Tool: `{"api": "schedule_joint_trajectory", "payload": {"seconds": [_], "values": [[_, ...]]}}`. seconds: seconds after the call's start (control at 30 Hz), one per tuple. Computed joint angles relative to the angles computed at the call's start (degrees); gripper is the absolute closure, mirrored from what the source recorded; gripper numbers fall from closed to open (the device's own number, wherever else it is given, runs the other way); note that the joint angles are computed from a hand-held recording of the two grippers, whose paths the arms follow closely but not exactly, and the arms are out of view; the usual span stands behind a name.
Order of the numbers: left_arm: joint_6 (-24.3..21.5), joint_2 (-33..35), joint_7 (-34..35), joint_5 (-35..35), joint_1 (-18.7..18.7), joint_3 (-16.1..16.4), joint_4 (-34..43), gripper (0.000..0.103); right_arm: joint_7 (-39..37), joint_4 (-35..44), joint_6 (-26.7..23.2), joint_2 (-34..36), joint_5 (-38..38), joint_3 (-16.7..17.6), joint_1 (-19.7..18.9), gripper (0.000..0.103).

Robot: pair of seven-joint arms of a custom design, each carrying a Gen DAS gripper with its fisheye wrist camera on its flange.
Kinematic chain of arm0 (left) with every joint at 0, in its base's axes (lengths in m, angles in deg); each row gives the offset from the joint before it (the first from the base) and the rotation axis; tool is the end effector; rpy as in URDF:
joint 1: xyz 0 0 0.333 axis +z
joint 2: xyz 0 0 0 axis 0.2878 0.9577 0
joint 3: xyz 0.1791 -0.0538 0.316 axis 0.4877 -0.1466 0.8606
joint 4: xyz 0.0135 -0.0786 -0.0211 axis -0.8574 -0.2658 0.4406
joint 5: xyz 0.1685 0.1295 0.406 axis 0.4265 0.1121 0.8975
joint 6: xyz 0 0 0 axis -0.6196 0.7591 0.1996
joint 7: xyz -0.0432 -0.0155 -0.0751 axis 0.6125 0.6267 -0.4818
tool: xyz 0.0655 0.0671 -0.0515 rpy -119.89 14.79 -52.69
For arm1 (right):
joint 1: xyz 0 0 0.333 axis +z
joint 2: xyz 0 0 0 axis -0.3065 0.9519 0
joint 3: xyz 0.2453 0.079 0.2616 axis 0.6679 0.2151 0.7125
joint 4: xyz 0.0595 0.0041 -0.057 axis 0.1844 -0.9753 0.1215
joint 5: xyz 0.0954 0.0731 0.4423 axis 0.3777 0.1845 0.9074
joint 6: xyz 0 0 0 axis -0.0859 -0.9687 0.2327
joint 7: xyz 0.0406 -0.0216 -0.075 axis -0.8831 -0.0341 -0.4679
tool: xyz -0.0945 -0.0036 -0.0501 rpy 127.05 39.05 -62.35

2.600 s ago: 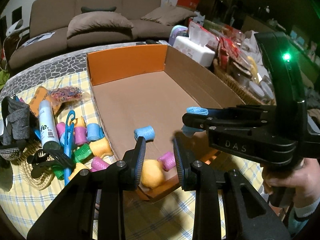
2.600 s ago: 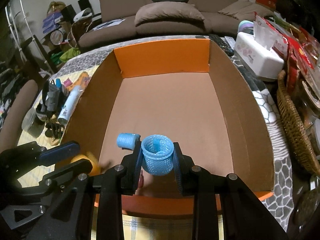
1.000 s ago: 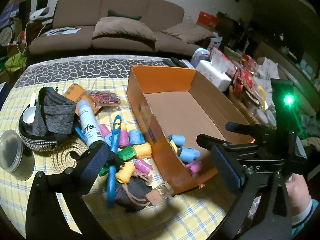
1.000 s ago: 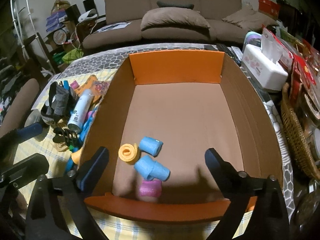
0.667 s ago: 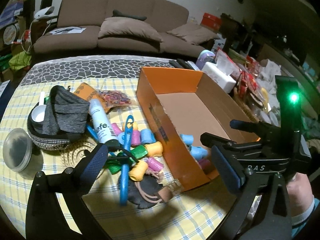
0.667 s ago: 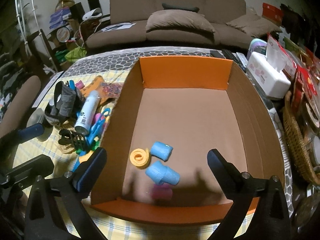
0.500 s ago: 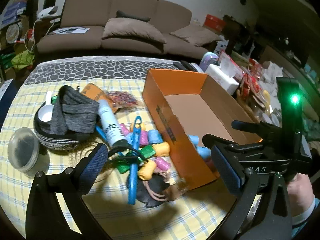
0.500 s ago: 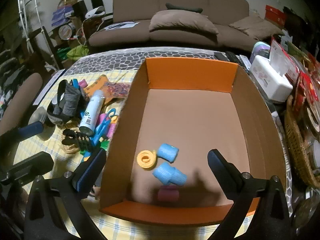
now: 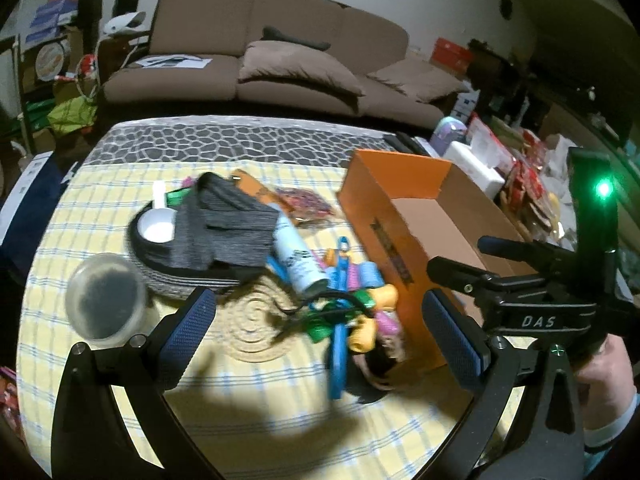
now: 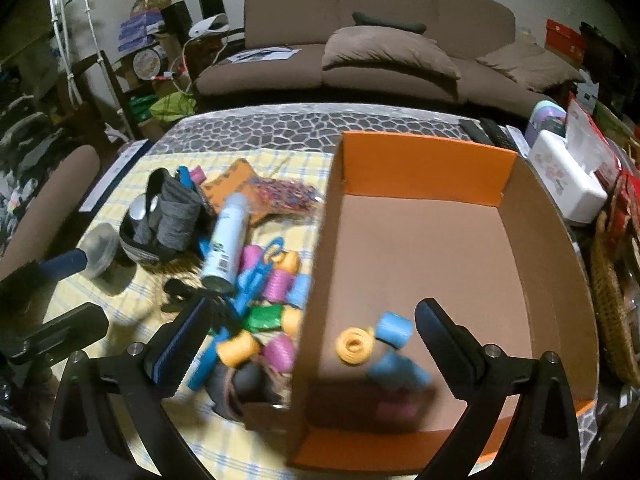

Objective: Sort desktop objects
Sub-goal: 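Withdraw both tools from the box toward the table, then move the right tool toward the curler pile beside the spray can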

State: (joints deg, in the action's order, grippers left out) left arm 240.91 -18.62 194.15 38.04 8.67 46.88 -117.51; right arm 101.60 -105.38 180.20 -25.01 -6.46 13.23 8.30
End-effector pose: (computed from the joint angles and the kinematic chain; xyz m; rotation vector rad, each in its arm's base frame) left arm 0.6984 -0.2358 0.5461 -1.6137 2.1663 -1.1302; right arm 0.6932 0.3817 0.5807 -1.8147 1.7774 -0.5688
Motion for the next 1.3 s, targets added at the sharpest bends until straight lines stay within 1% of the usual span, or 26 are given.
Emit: {"api": "schedule_joint_trajectory", "payload": {"seconds": [0.27,0.43,0.53,0.67,0.83,1.1,1.3], "values": [[0.17,-0.51,-3.14,3.46,1.22,2.28,-1.09,0.0,0.02,4.87,1.65,3.57,2.0,0.33,0.67,0.0],[0.43,-0.71,-4.55,4.54,2.62,3.23,-1.76,0.0,-0.39,7.45,1.66,5.5,2.44,0.04,1.51,0.001],[0.87,-0.59,-6.87,7.03,3.1,4.43,-2.19,0.0,-0.54,9.27,1.36,6.84,2.6,-0.13,2.07,0.001],[1.06,-0.43,-8.33,9.58,3.93,5.21,-2.84,0.0,-1.0,11.4,1.25,8.48,3.07,-0.18,2.61,0.001],[1.22,0.97,-11.49,14.66,3.85,6.5,-2.78,0.0,-1.84,14.16,0.97,10.61,3.67,-0.35,3.27,0.001],[1.0,3.25,-10.0,13.87,5.03,5.19,-1.53,0.0,-3.03,18.77,0.21,14.22,5.49,-0.35,4.13,0.001],[0.01,4.82,-11.47,15.79,4.11,5.99,-0.51,0.0,-4.42,21.34,-0.59,16.29,6.8,-0.38,4.58,0.001]]}}
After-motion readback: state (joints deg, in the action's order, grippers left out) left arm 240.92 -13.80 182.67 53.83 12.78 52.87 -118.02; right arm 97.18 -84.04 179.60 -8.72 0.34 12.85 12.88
